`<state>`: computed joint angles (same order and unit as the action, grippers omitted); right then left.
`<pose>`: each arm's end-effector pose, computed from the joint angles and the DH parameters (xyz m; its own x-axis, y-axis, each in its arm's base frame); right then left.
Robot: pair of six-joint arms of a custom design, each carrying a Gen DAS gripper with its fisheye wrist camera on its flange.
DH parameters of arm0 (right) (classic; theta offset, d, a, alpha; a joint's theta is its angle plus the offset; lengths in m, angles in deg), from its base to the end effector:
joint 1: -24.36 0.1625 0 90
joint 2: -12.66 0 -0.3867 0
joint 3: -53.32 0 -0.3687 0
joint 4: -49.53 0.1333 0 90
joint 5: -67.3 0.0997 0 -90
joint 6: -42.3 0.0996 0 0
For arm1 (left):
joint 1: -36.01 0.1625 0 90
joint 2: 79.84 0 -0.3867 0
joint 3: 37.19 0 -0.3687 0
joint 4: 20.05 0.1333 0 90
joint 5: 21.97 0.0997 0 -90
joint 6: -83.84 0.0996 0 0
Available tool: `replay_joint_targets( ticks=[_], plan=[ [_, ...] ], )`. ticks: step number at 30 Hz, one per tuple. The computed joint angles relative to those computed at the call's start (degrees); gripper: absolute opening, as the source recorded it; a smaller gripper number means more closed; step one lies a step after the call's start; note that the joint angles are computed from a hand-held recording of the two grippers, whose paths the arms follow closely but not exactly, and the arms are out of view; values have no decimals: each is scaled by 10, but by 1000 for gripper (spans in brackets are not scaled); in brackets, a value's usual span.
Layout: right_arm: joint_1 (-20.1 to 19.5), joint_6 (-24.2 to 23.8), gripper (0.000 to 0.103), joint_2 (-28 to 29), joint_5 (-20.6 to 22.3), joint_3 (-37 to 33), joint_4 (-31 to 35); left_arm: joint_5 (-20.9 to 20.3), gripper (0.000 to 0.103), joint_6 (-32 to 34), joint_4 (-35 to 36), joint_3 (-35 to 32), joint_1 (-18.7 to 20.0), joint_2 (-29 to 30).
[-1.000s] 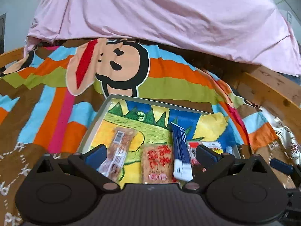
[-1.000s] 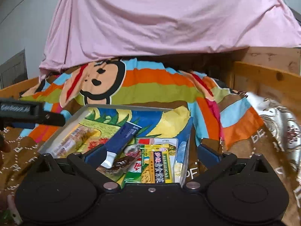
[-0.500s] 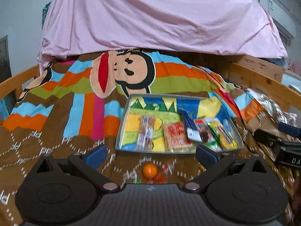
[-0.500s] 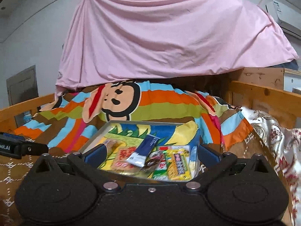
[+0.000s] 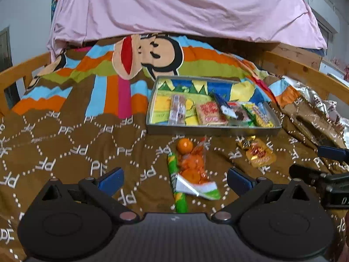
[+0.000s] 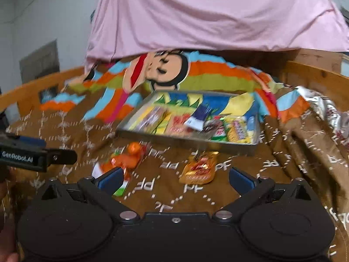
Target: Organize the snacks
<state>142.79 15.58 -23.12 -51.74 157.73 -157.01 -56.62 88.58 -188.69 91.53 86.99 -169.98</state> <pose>0.3506 -0.4692 0.0609 -0.6964 -0.3539 0.6243 -0.7078 0.4818 -0.5165 -0.0846 -0.4463 0.3401 -0.7326 -0.0041 -0.6807 0.5443 0.5970 -0.5894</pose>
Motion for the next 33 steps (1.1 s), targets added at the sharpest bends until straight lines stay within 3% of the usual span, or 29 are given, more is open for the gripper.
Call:
replay_joint_targets(
  ticks=[8, 17, 33],
  plan=[
    [0, 15, 102, 9, -33, -21, 72, -8, 103, -6, 16, 5, 20, -1],
    [-1, 23, 102, 10, -51, -28, 100, -8, 103, -28, 50, 0, 28, -4],
    [0, 10, 102, 11, -27, -30, 135, 7, 103, -41, 66, -1, 27, -4]
  ],
)
